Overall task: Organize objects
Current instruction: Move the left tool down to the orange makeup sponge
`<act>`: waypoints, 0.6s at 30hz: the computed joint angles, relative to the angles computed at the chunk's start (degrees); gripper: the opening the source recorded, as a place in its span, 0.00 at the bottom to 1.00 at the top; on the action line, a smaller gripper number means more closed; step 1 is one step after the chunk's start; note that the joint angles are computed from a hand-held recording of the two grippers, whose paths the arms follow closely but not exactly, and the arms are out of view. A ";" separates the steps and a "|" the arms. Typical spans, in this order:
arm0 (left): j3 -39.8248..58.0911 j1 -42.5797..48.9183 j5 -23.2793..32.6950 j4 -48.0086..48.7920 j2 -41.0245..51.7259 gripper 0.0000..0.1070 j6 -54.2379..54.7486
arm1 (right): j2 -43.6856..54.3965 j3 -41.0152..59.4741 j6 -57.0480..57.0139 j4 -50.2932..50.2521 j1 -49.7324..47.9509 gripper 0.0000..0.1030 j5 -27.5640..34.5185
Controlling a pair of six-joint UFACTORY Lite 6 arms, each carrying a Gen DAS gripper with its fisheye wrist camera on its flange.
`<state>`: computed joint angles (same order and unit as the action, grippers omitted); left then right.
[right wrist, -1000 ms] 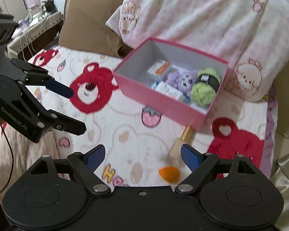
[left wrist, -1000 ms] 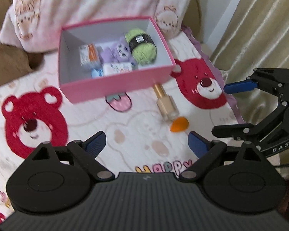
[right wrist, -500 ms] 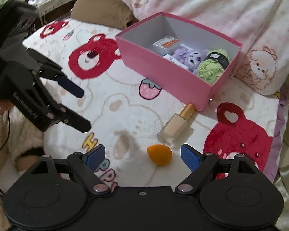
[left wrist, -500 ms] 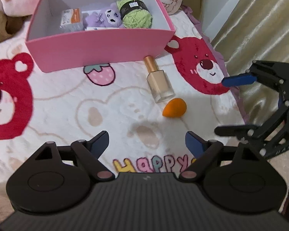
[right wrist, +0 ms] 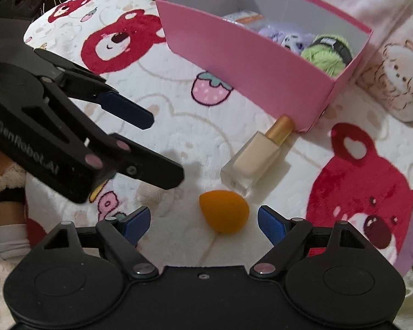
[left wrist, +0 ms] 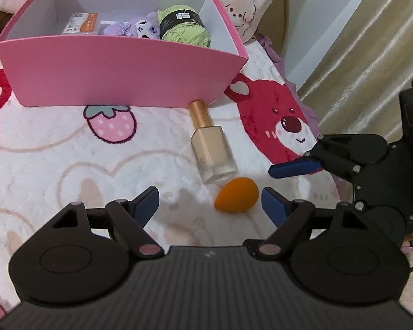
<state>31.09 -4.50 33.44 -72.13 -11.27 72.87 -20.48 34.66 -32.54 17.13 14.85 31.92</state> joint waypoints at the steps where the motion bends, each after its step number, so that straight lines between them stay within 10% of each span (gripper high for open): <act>1: -0.38 -0.44 -0.47 -1.69 0.57 0.76 1.49 | 0.93 0.27 -0.40 0.58 -0.38 0.85 -0.11; 18: -2.14 -0.43 9.86 -31.49 20.18 0.50 29.91 | 12.61 4.56 9.97 -6.01 0.97 0.51 -2.28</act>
<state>28.95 -4.93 43.30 -103.62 8.92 102.78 -7.87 39.22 -22.57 11.13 15.82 29.64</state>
